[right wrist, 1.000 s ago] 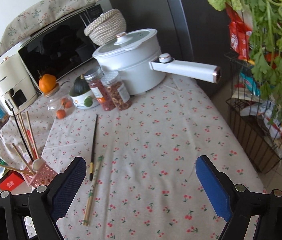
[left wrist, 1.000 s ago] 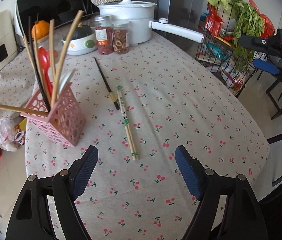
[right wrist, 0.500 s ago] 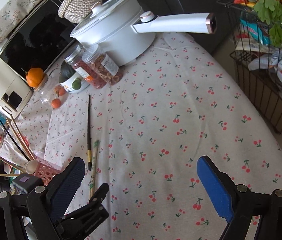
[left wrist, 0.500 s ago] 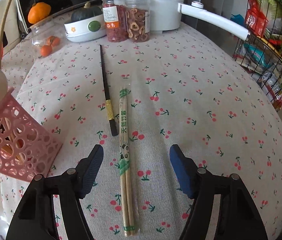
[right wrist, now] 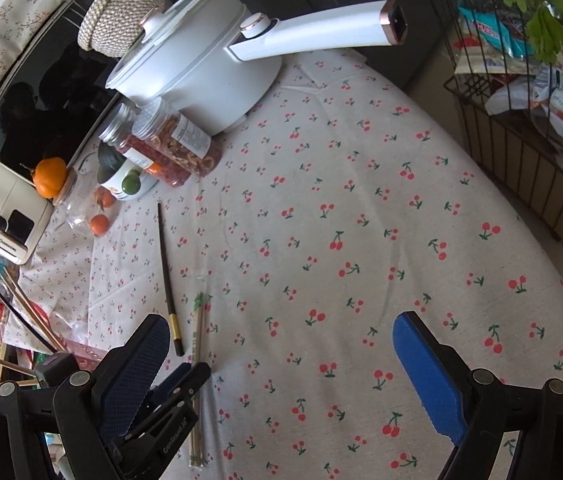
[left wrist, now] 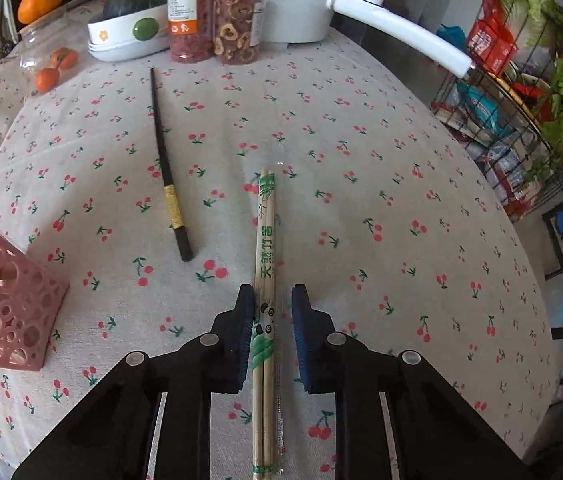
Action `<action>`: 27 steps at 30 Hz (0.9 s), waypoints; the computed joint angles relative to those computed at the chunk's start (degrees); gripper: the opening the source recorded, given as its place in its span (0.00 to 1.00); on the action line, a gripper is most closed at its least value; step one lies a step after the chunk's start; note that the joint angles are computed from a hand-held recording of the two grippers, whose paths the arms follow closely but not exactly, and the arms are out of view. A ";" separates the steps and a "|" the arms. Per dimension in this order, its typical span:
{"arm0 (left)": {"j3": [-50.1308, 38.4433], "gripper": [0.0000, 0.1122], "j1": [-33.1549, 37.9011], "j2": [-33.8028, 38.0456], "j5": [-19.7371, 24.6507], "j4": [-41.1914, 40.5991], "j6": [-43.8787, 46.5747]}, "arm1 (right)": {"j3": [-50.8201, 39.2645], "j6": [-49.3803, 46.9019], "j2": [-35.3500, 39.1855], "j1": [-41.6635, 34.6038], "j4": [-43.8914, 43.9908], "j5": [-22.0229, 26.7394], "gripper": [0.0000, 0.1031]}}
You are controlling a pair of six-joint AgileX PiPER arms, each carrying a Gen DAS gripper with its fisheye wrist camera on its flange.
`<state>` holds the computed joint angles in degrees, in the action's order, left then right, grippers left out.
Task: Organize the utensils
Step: 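Grasp the paper-wrapped chopstick pair with the left gripper and lift it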
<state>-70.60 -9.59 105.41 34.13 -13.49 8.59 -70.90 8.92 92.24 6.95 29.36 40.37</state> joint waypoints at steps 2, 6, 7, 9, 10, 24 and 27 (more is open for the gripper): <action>-0.59 0.18 -1.48 -0.10 1.66 0.00 0.55 | 0.33 0.25 -0.12 -0.61 -0.02 0.18 0.92; -5.31 0.22 -4.19 2.20 2.48 5.80 -6.01 | 1.21 0.34 -0.98 -1.84 0.50 0.41 0.92; -7.86 0.27 -4.41 3.91 4.14 6.03 -7.11 | 1.46 0.07 -1.20 -2.21 1.04 0.58 0.92; -13.20 0.28 -4.77 7.56 7.76 7.74 -10.11 | 1.79 -0.72 -1.45 -2.91 2.11 1.04 0.92; -15.71 0.28 -4.92 9.20 9.14 9.11 -11.65 | 1.80 -0.65 -1.46 -2.99 1.98 1.23 0.92; -28.11 0.09 -7.82 13.96 21.00 16.69 -16.90 | 0.82 0.50 -1.48 -2.50 0.95 3.12 0.91; -20.99 0.09 -7.98 6.80 16.31 16.31 -15.17 | 0.60 0.48 -1.89 -1.58 -0.09 3.28 0.92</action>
<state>-91.59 -17.57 112.21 50.44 2.82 -6.58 -70.30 9.41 90.35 5.37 29.27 43.66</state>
